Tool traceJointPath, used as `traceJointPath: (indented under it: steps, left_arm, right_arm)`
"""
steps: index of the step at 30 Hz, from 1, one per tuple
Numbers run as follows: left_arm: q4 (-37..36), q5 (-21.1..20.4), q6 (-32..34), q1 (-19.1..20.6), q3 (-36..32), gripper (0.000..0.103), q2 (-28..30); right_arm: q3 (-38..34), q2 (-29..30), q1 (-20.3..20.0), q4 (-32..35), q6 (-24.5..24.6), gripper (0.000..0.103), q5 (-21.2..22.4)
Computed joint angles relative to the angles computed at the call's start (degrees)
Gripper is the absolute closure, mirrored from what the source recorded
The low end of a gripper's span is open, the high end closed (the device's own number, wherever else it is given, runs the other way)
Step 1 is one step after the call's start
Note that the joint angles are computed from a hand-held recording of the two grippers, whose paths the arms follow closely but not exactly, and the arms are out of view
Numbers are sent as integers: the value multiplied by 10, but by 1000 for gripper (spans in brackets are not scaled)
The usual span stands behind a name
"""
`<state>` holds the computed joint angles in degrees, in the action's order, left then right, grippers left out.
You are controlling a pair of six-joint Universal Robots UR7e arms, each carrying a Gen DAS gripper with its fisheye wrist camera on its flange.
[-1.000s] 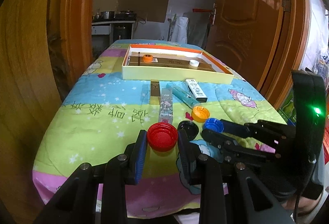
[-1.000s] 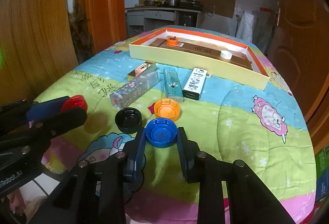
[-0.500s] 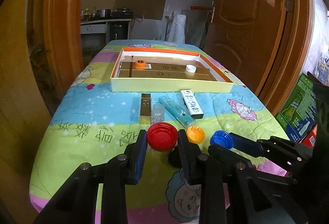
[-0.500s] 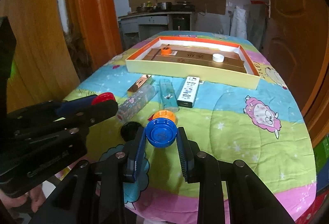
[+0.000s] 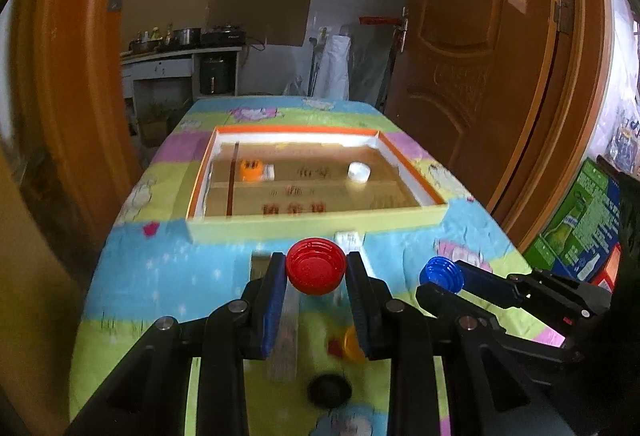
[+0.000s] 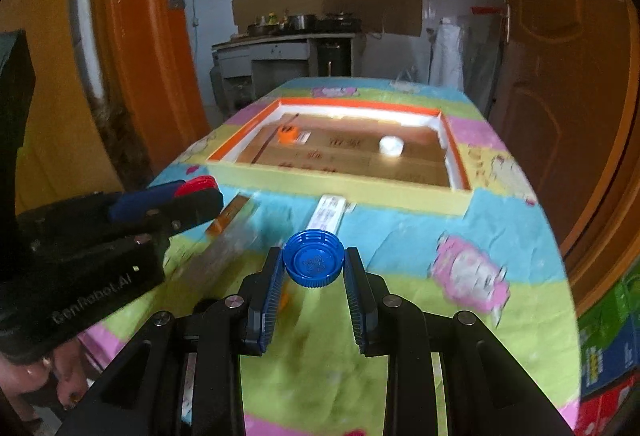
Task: Organize rigid objects
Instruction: 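Carry the red and blue caps over the box lid with both grippers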
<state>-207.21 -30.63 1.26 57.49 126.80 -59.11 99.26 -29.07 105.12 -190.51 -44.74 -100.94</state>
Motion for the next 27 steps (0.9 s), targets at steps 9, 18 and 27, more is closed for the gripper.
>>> traceJointPath:
  steps: [9, 18, 27]
  left_arm:
    - [135, -25, 1, 31, -104, 72, -17]
    - [328, -80, -73, 79, -199, 72, -26]
    - [444, -83, -118, 113, -278, 72, 0]
  right_arm:
    - [-137, 27, 9, 90, 10, 72, -10]
    - [-274, 60, 17, 227, 54, 72, -24]
    - [-394, 115, 19, 336, 102, 72, -60]
